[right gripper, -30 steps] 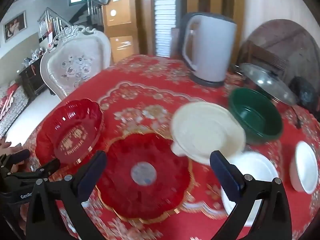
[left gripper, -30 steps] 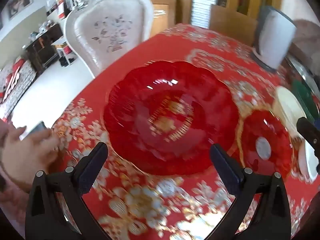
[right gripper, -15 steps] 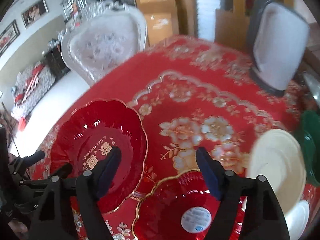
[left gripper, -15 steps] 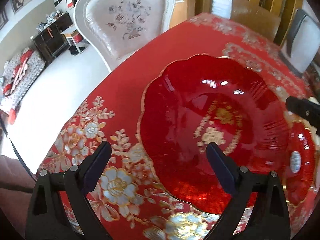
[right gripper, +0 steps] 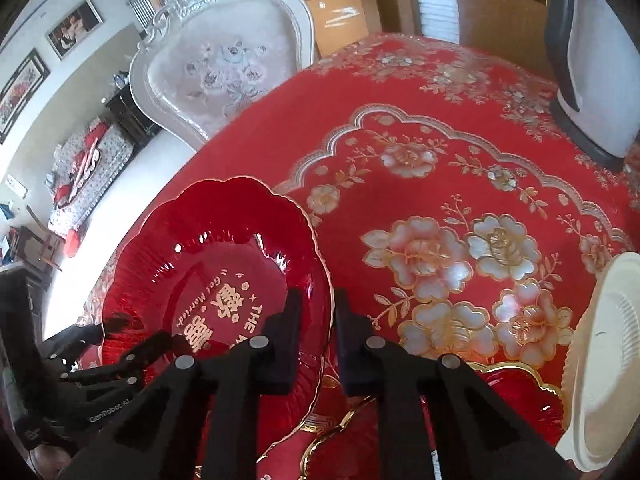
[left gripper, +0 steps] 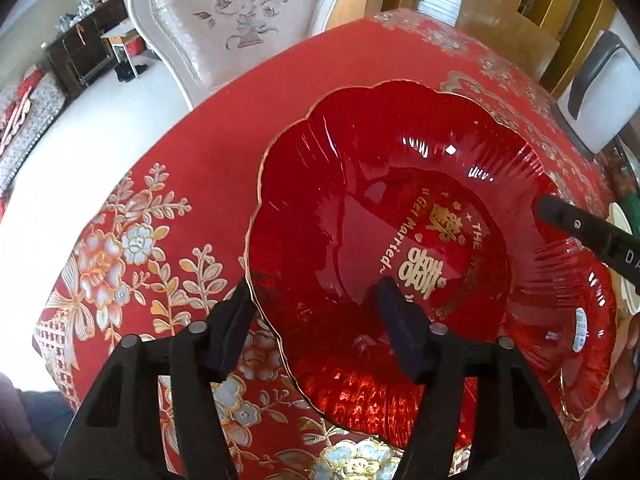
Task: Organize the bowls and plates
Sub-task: 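Grasp the large red plate rim with the left tool and lift it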
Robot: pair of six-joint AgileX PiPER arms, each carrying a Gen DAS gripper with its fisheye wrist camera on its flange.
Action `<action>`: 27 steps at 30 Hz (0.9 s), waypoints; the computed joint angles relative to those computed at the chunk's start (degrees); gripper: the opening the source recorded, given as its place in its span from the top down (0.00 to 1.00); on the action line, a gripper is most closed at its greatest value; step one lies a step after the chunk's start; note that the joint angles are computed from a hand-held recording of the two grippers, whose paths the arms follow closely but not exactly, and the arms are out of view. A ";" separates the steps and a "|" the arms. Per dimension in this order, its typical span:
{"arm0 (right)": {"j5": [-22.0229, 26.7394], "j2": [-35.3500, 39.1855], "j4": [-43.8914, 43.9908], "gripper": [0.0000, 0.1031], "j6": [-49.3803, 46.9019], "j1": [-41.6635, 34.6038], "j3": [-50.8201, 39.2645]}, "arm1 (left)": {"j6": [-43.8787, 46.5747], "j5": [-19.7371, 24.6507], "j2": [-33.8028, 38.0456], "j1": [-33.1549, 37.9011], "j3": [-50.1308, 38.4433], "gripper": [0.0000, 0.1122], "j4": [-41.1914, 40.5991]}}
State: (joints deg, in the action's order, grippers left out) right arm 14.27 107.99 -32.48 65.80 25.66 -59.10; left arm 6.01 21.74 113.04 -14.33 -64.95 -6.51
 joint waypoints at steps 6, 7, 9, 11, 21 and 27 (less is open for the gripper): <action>2.00 0.10 -11.96 0.95 12.09 1.68 0.35 | -2.80 -2.26 -0.34 -0.49 0.84 0.73 2.36; 3.08 0.23 -13.91 0.95 13.97 2.47 0.22 | -2.32 -2.25 -0.46 -0.11 0.92 0.75 1.40; 5.10 0.13 -15.52 0.95 15.09 3.84 -0.01 | 0.31 -1.64 -0.62 1.13 0.98 0.75 -0.93; 5.56 -0.38 -16.70 0.95 16.46 5.09 0.69 | 0.39 -1.60 -1.04 1.61 1.32 0.75 -0.70; 10.98 -4.75 -26.53 0.92 32.68 15.50 6.76 | 13.77 -4.77 -9.51 5.34 11.70 0.75 -9.14; 14.59 -5.98 -27.60 0.90 41.16 23.73 9.26 | 26.03 -4.56 -12.14 8.51 16.19 0.75 -19.66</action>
